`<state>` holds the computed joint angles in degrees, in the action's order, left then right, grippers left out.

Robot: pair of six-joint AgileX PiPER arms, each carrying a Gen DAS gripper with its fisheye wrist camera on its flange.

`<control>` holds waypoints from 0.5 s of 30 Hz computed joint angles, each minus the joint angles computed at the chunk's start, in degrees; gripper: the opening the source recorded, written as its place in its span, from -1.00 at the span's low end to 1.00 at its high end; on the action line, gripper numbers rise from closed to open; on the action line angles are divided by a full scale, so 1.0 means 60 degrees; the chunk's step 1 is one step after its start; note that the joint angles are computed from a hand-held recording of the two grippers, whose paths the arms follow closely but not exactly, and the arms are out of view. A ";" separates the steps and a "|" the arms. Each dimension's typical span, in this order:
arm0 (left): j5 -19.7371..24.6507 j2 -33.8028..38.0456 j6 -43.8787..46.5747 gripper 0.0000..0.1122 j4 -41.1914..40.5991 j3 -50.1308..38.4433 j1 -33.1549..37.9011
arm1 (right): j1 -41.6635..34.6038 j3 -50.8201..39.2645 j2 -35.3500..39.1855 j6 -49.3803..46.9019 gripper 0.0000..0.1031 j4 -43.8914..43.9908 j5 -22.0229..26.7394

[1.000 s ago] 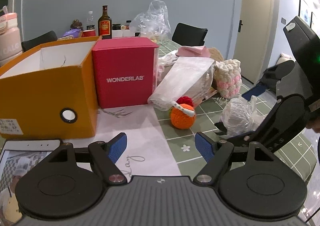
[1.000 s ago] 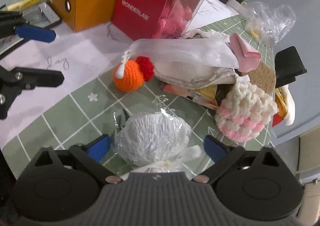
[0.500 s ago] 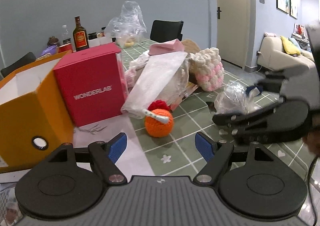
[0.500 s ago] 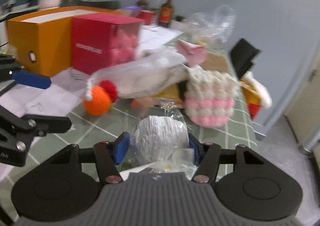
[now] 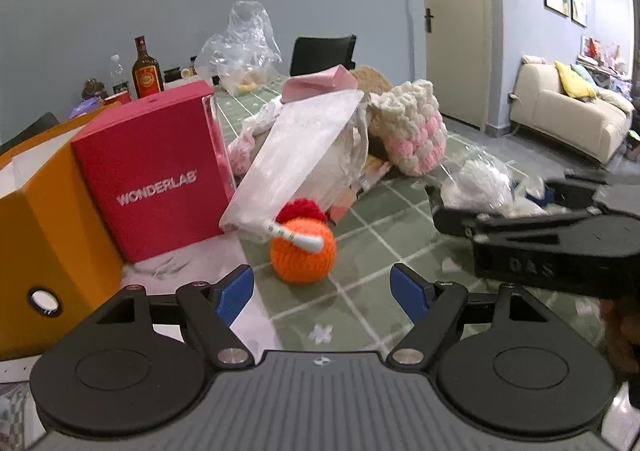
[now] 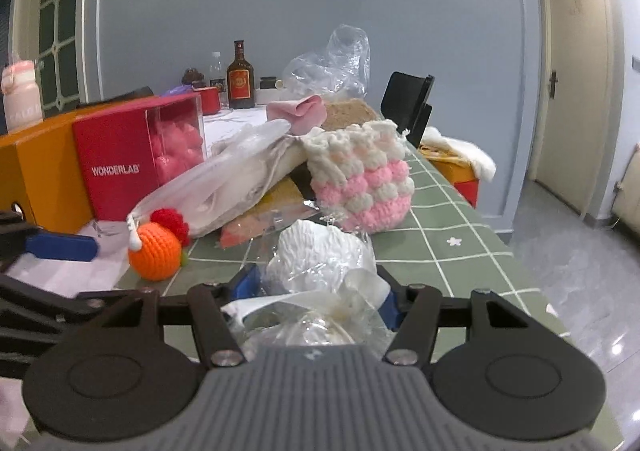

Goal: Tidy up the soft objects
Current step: 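Close the left tool on the orange crocheted ball while the right tool holds the bag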

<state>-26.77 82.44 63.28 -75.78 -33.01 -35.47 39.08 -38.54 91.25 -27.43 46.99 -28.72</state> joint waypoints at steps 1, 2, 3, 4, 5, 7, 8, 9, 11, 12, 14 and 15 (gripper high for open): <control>-0.0427 0.0230 -0.0270 0.63 0.0046 -0.0117 -0.0159 | -0.0133 0.0046 -0.0033 0.0438 0.17 -0.0409 0.0103; -0.0748 0.0428 -0.0245 0.62 -0.0161 -0.0275 -0.0245 | -0.0116 0.0077 -0.0039 0.0527 0.16 -0.0436 0.0085; -0.0978 0.0644 0.0031 0.56 -0.0667 -0.0536 -0.0277 | -0.0147 0.0107 -0.0029 0.0793 0.17 -0.0658 0.0086; -0.0997 0.0811 0.0366 0.53 -0.1180 -0.0801 -0.0198 | -0.0224 0.0190 -0.0069 0.1167 0.17 -0.1109 0.0110; -0.0920 0.0865 0.0456 0.53 -0.1388 -0.0907 -0.0079 | -0.0291 0.0246 -0.0085 0.1535 0.17 -0.1587 0.0135; -0.0722 0.0937 0.0495 0.47 -0.1552 -0.1038 0.0125 | -0.0293 0.0272 -0.0112 0.1620 0.17 -0.1673 0.0154; -0.0696 0.0944 0.0642 0.41 -0.1701 -0.1077 0.0145 | -0.0305 0.0265 -0.0111 0.1673 0.17 -0.1727 0.0181; -0.0726 0.0957 0.0701 0.32 -0.1772 -0.1100 0.0150 | -0.0347 0.0291 -0.0134 0.1813 0.17 -0.1901 0.0209; -0.0729 0.0922 0.0607 0.22 -0.1698 -0.1059 0.0163 | -0.0452 0.0334 -0.0157 0.2230 0.17 -0.2334 0.0268; -0.0652 0.0900 0.0660 0.03 -0.1771 -0.1070 0.0193 | -0.0500 0.0348 -0.0156 0.2418 0.17 -0.2510 0.0280; -0.0278 0.0789 0.1135 -0.18 -0.2260 -0.1107 0.0323 | -0.0624 0.0414 -0.0184 0.2939 0.17 -0.2978 0.0303; -0.0203 0.0709 0.1408 -0.20 -0.2529 -0.1104 0.0322 | -0.0685 0.0438 -0.0192 0.3191 0.17 -0.3199 0.0316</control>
